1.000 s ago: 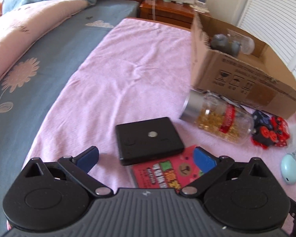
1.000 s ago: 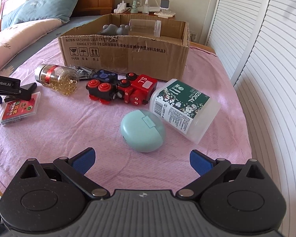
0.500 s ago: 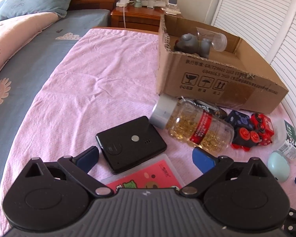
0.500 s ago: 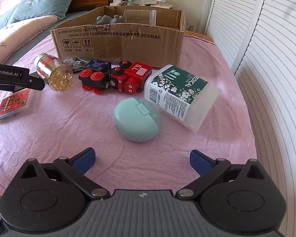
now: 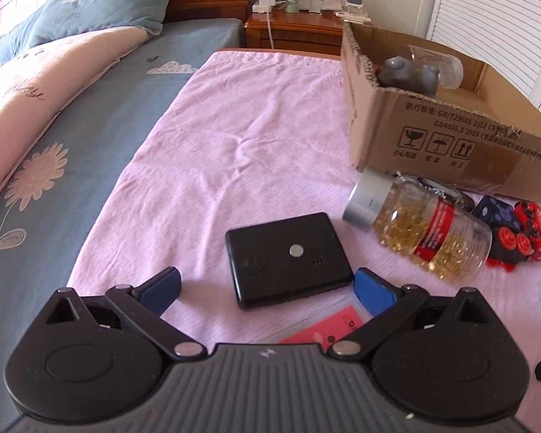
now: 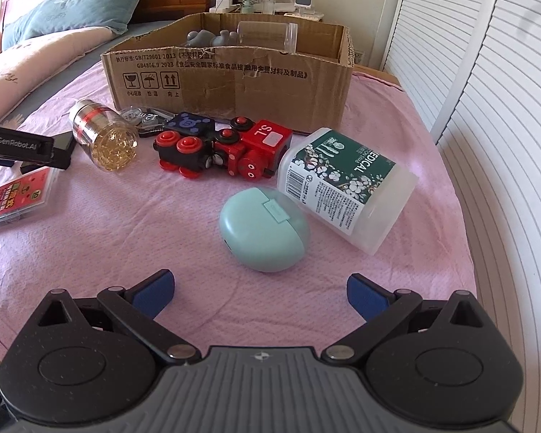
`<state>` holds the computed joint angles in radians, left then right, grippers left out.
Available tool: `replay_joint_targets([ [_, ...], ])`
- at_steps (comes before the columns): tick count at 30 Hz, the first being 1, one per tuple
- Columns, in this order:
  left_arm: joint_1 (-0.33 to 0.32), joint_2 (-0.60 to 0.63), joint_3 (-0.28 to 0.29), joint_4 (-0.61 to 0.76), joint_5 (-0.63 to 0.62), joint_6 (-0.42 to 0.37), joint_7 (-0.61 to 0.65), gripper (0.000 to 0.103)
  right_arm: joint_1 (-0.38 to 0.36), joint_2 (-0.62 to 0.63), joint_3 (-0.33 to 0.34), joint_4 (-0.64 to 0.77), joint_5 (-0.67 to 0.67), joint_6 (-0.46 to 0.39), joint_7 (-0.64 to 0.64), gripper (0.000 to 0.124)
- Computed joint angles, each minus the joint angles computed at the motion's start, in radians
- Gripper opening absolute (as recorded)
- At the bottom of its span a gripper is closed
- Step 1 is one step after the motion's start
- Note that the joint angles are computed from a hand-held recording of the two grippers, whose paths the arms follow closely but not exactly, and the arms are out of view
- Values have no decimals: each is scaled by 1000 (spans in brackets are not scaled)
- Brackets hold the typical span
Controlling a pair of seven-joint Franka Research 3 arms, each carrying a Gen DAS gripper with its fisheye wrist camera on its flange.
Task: Organize rigid objects
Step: 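Move the left gripper to the red card pack and grasp it, then grasp the mint-green round case with the right gripper while the left gripper holds the red card pack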
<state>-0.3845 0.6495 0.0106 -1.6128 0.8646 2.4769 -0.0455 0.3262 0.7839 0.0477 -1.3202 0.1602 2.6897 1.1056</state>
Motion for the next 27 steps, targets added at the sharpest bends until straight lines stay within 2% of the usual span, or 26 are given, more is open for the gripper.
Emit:
replay_joint_targets([
  [3, 9, -41, -12, -53, -17, 29, -19, 101, -5, 3, 7, 6, 5, -5, -9, 103],
  [6, -3, -94, -7, -117, 17, 76, -70, 101, -9, 7, 12, 9, 12, -3, -17, 103],
  [8, -7, -111, -27, -129, 8, 40, -52, 102, -13, 9, 17, 12, 20, -6, -20, 103],
  [10, 4, -112, -64, -123, -62, -14, -17, 102, -17, 10, 23, 11, 29, -3, -29, 103],
  [12, 30, -119, -90, -155, -122, 45, -15, 102, -24, 10, 32, 8, 39, 0, -41, 103],
  [14, 5, -117, -70, -156, -85, 77, -53, 102, -27, 10, 36, 8, 47, 1, -52, 103],
  [18, 12, -78, -59, -113, -78, 168, -1, 102, -34, 4, 43, -4, 59, 6, -77, 103],
  [20, 8, -44, -56, -63, -85, 153, 63, 102, -45, -3, 56, -17, 72, 14, -104, 103],
  [26, -49, 52, -26, 98, -85, 1, 158, 103, -70, 10, 87, 2, 100, 4, -199, 103],
  [27, -53, 51, -21, 95, -80, 9, 152, 102, -77, 19, 98, 14, 109, -2, -223, 103],
])
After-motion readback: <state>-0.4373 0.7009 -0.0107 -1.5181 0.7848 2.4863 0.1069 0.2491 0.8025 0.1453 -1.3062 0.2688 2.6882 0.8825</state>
